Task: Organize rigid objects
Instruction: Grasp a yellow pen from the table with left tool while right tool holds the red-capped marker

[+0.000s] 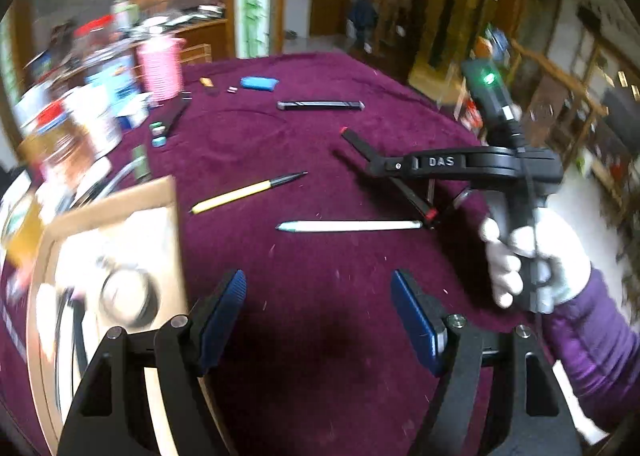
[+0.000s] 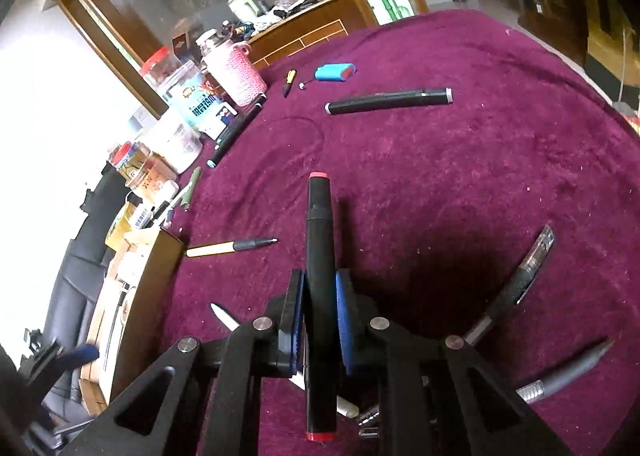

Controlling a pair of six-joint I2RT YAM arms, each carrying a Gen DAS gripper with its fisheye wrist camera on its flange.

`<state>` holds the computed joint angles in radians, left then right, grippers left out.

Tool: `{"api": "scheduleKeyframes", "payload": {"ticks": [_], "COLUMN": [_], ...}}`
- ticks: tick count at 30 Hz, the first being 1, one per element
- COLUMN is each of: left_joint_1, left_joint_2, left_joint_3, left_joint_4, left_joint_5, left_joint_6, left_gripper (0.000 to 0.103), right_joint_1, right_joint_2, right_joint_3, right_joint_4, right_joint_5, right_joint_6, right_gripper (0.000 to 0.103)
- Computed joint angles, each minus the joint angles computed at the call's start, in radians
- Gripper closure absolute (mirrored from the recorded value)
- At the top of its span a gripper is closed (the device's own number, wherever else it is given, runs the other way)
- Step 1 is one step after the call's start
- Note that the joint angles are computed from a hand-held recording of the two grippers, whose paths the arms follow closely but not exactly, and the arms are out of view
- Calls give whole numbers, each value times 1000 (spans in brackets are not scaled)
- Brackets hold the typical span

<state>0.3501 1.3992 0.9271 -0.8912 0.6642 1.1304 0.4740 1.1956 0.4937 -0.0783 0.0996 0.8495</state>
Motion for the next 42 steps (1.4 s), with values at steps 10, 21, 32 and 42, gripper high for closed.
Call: {"api": "scheduleKeyframes", "payload": {"ticks": [10, 21, 32, 42], "left_joint_1": [-374, -407, -417, -468], "left_joint_2": [130, 118, 14, 123], "left_joint_3": [-65, -61, -108, -17], "left_joint_4": [304, 177, 245, 90], "left_joint_5": [-247, -294, -207, -300], "left_joint_6": [-31, 26, 131, 75], "left_gripper": [30, 91, 31, 83], "right_joint_1": [-52, -72, -84, -131], "right_joint_2": [-6, -6, -8, 9], "right_joint_3": [-33, -40, -57, -78], "right_joint_4": [36, 43, 69, 110], "right_joint_5": [-57, -81, -90, -155], "right_joint_6": [34, 54, 67, 89], "right_gripper": [88, 87, 87, 87]}}
